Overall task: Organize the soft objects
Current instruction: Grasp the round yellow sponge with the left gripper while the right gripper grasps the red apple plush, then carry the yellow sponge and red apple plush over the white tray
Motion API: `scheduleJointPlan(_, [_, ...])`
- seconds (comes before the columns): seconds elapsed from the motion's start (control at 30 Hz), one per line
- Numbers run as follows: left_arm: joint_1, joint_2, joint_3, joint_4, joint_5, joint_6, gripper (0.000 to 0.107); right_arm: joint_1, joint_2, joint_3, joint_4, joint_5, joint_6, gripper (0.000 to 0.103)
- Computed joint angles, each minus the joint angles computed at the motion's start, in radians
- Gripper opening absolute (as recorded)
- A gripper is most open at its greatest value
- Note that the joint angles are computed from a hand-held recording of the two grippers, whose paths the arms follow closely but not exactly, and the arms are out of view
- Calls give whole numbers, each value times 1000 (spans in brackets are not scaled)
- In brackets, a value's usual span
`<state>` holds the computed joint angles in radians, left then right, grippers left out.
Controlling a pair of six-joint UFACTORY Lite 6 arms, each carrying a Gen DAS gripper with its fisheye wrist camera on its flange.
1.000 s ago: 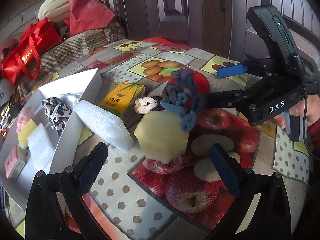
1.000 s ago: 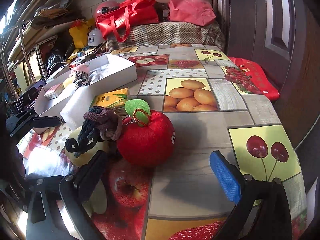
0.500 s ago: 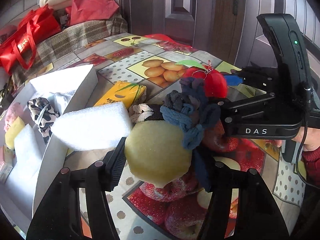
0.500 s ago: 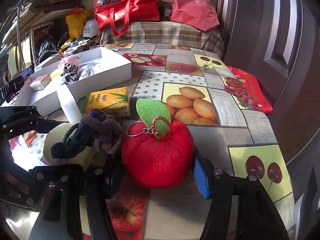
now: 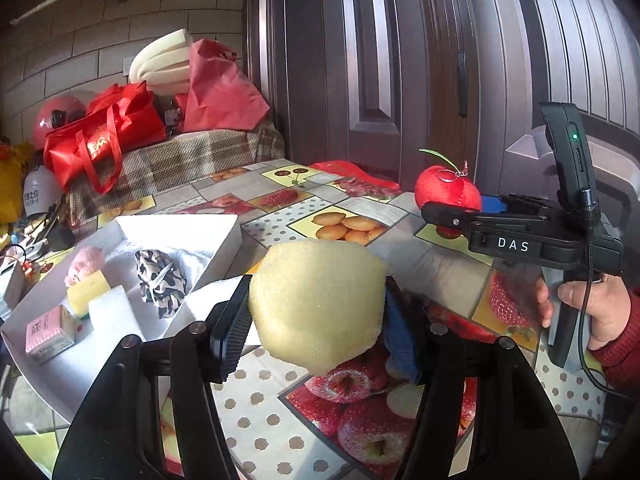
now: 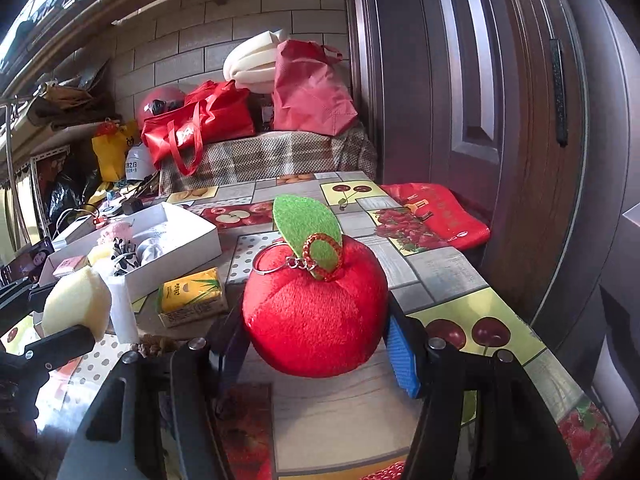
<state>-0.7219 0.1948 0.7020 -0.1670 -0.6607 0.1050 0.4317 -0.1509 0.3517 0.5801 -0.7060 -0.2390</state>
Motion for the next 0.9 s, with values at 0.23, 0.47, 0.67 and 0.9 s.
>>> scheduleJointPlan(0.23, [62, -73, -91, -10, -60, -12, 61, 92, 3, 1, 44, -40, 9, 61])
scheduleJointPlan(0.47, [115, -124, -167, -5, -106, -3, 61, 188, 56, 48, 107, -55, -27, 61])
scheduleJointPlan(0.67, [174, -169, -228, 21, -137, -21, 62, 230, 80, 70, 136, -61, -48, 61])
scheduleJointPlan(0.9, [278, -188, -254, 64, -138, -69, 62, 275, 111, 92, 153, -72, -51, 61])
